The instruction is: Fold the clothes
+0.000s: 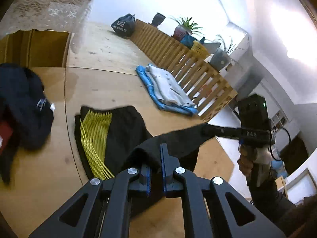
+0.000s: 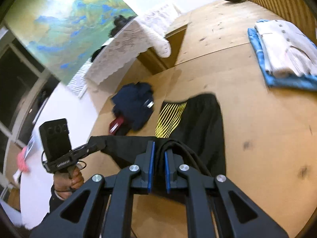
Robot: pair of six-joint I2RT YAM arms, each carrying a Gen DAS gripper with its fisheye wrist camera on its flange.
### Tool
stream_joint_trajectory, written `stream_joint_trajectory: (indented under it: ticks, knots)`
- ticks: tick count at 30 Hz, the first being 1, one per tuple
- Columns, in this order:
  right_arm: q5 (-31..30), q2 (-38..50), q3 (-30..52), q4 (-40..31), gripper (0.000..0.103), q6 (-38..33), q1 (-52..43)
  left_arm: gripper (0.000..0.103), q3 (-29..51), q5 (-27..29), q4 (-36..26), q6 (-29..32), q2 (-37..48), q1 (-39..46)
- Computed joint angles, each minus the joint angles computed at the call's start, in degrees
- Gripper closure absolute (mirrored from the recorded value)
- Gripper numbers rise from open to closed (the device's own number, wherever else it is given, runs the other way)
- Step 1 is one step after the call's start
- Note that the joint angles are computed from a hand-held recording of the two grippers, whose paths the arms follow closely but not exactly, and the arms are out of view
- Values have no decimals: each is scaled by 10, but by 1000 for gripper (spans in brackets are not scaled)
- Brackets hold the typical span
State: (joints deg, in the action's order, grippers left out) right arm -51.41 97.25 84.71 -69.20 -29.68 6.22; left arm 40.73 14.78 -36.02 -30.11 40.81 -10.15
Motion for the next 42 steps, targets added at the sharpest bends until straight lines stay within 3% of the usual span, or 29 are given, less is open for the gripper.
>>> stream_joint_trajectory:
  ticks: [5,9,11,13,15,19,22,25,26,28,31,33,37,42]
  knots:
    - [57,155,107,99,94,116,67,96,-7,113,108,97,179,145]
    - [110,273,194,106,93,156,85,96,-8,142,164,136,306,178]
    - [117,343,270,54,88,176,84,90,-2,151,172,117,351,196]
    - [105,420,374,-32,65,190,79,71,3,166,179,96,386,218]
    - [59,476,464,-103,56,196,64,66,9,173,175,96,393,239]
    - [33,485,532,-132,46,211,37,57,25,119,143,113,345,265]
    - [57,387,423,-37,47,189,29,55,29,115,117,135,295,275]
    - [139,265,265,66,48,80,59,53,36,89,68,181,275,200]
    - [167,233,218,92,51,46,73,53,34,79,63,188,277,165]
    - [212,205,158,102,78,-12,104,53,35,53,63,188,308,89]
    - [259,190,95,138,79,-43,136,53,57,18,79,187,385,17]
    - [285,193,76,165,79,-39,152,53,74,-3,96,181,429,-4]
    - [293,236,128,151,79,-33,166,53,106,-32,105,187,470,11]
    - [267,242,177,193,79,47,156,53,133,-128,94,190,435,52]
